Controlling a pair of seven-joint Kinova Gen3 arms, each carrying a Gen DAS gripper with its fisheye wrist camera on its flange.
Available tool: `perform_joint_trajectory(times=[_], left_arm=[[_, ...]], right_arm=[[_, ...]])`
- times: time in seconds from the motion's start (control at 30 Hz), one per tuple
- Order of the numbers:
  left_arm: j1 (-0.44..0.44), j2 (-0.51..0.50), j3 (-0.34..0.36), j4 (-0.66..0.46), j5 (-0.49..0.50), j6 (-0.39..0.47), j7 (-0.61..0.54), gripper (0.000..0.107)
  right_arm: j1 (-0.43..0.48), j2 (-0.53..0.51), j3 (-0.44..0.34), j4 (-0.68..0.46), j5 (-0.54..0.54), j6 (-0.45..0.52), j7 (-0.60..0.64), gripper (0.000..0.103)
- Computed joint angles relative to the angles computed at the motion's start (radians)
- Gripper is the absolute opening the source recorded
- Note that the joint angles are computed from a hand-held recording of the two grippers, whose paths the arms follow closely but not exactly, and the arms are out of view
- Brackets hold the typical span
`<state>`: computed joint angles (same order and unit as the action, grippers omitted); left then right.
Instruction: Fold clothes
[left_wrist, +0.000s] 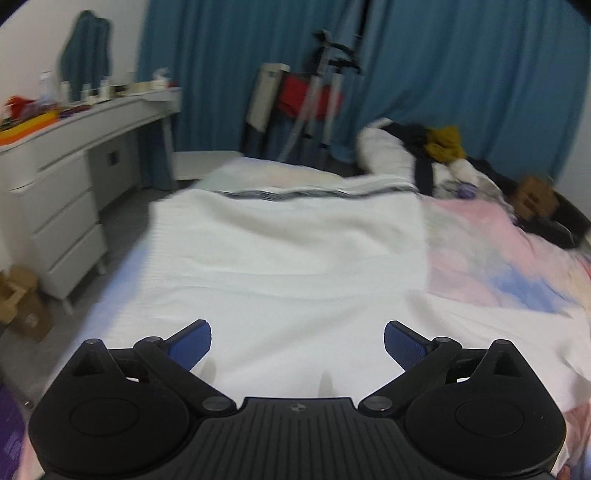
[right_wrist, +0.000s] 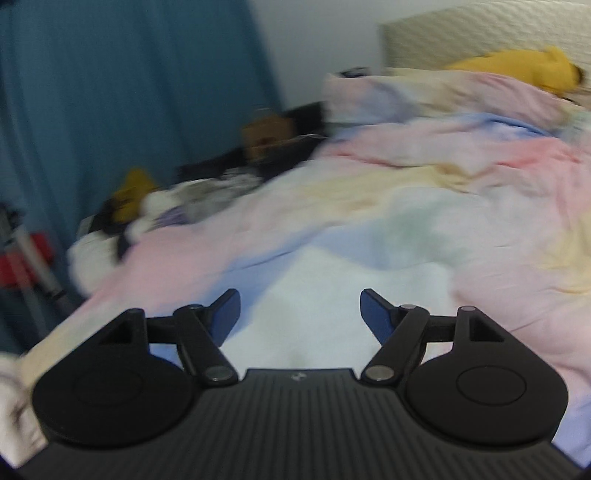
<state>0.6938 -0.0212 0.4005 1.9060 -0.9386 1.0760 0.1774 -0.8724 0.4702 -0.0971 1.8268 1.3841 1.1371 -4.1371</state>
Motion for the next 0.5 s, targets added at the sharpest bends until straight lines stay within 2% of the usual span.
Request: perform_joint_trajectory(times=[0.1,0.23,0.37,0.5], left_arm=[[0.005,0.088,-0.021,-0.037,-0.052,-0.073,0.0,0.101],[0.032,0.199,-0.083,-0.084,-0.12,-0.143,-0.001,0.101],[0.046,0.311,-0.148,-0.167,-0.181,-0.223,-0.056,0.101],[0.071,0.42,-0.206,-0.27,-0.259,-0.306,-0.128,0.099]], right_arm=[[-0.013,0.013,-0.018,-0.01,0.065,-0.055,0.026,0.074],[-0.019,0.045,-0.024,-0.05,0.11,-0.132,0.118,0.073],[-0.009,0.06,-0.014,-0.062,0.132,-0.2,0.128,0.073],[0.018,0.065,-0.004,-0.062,0.133,-0.263,0.07,0.073]])
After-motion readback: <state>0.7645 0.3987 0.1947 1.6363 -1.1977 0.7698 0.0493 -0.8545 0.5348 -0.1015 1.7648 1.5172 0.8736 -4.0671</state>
